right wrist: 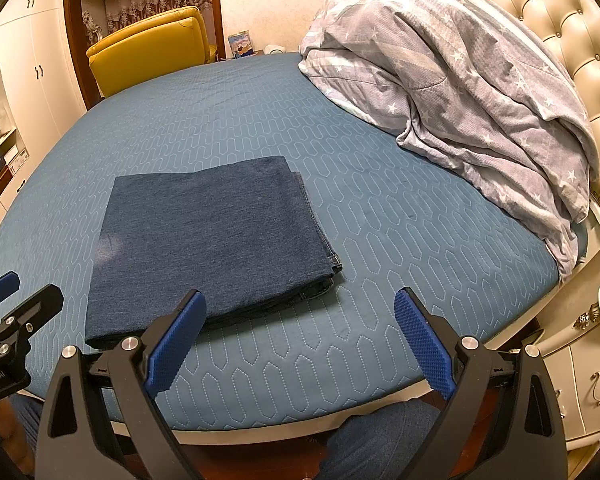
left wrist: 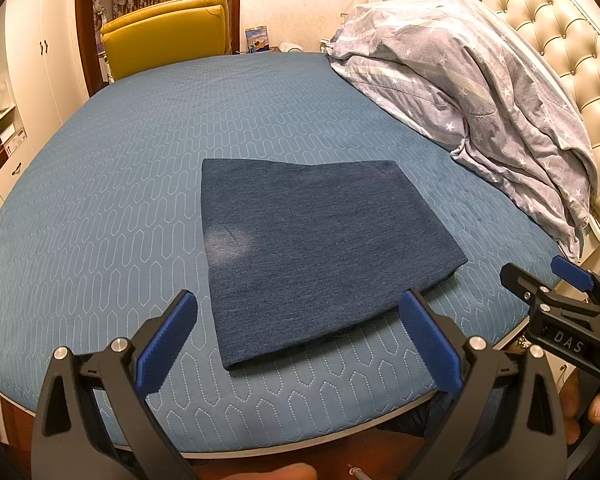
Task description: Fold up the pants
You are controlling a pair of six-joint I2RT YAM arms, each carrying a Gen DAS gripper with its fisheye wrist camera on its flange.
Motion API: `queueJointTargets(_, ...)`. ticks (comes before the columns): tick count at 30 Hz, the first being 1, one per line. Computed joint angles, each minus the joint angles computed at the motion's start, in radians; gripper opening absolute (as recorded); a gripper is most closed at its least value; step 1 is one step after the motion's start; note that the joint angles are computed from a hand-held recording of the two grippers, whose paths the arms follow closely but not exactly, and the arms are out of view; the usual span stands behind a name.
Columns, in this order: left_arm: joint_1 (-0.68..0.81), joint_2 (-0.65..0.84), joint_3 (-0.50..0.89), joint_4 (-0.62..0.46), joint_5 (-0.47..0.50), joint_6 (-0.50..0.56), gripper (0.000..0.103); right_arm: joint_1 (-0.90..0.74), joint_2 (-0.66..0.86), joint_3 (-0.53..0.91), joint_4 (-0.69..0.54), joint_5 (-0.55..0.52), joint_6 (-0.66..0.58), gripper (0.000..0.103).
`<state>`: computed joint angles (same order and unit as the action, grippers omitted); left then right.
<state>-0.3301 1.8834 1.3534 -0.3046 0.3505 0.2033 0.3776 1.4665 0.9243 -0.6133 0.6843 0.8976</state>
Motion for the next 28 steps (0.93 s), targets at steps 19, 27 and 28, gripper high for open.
queueJointTargets(19,-0.009,-0.001,-0.015,0.050,0.006,-0.005,0.101,-0.004,0.013,-0.002,0.014,-0.004,0.001,0.092)
queueJointTargets(27,0.149,0.262,0.300,-0.097,0.166,0.004,0.101,-0.084,0.026,-0.078,0.189,-0.067,-0.081,0.092)
queueJointTargets(28,0.211,0.346,0.398,-0.121,0.142,-0.011,0.101,-0.112,0.033,-0.096,0.224,-0.072,-0.103,0.092)
